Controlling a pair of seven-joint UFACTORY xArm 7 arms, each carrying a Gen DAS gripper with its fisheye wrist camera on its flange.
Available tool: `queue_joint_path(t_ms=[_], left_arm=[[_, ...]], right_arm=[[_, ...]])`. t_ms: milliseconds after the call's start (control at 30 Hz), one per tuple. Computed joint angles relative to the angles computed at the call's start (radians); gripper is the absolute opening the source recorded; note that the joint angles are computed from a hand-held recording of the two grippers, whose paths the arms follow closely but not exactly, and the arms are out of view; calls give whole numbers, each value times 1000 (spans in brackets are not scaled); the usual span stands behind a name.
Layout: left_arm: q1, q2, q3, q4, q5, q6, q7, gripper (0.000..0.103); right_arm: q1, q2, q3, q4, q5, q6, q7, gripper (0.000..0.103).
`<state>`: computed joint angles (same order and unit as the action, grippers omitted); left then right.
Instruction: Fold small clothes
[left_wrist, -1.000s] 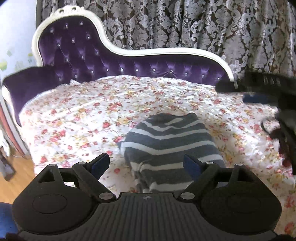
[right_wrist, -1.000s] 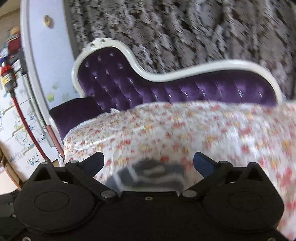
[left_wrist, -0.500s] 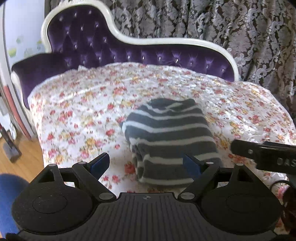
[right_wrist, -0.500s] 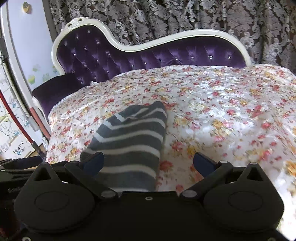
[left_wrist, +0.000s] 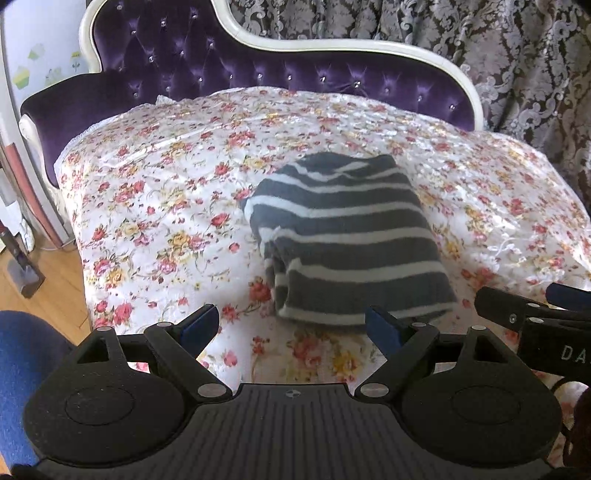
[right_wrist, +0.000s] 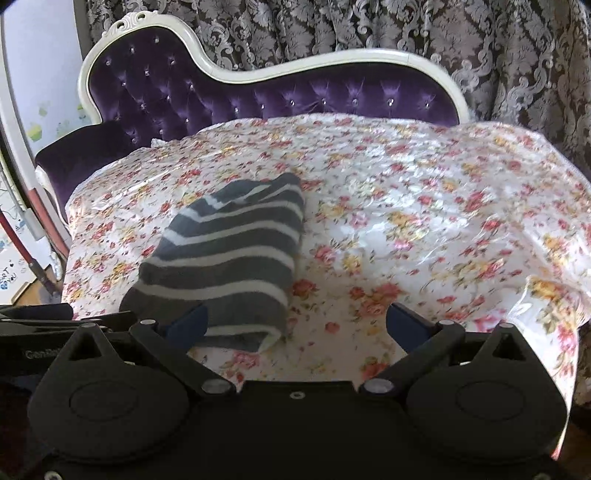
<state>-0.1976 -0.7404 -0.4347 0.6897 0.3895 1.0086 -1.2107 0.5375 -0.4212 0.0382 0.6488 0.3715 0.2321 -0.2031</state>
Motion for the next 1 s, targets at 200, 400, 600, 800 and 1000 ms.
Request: queue_joint_path(t_ms=[200, 400, 600, 800, 1000], left_arm=[[-6, 5, 0, 2, -9, 16, -9, 86], [-11, 13, 3, 6, -12, 28, -11, 86], [-15, 19, 6, 8, -11, 34, -10, 86], [-20, 17, 13, 2, -15, 35, -9, 86], [-21, 17, 14, -1, -16, 37, -9, 86]], right_arm=[[9, -7, -4, -3, 15, 27, -9, 102], [-2, -3, -1, 4, 19, 43, -5, 102], [0, 2, -3, 8, 35, 54, -18, 102], [-1, 3, 0, 9, 48, 64, -26, 102], [-2, 4, 2, 11, 59, 76, -33, 102]])
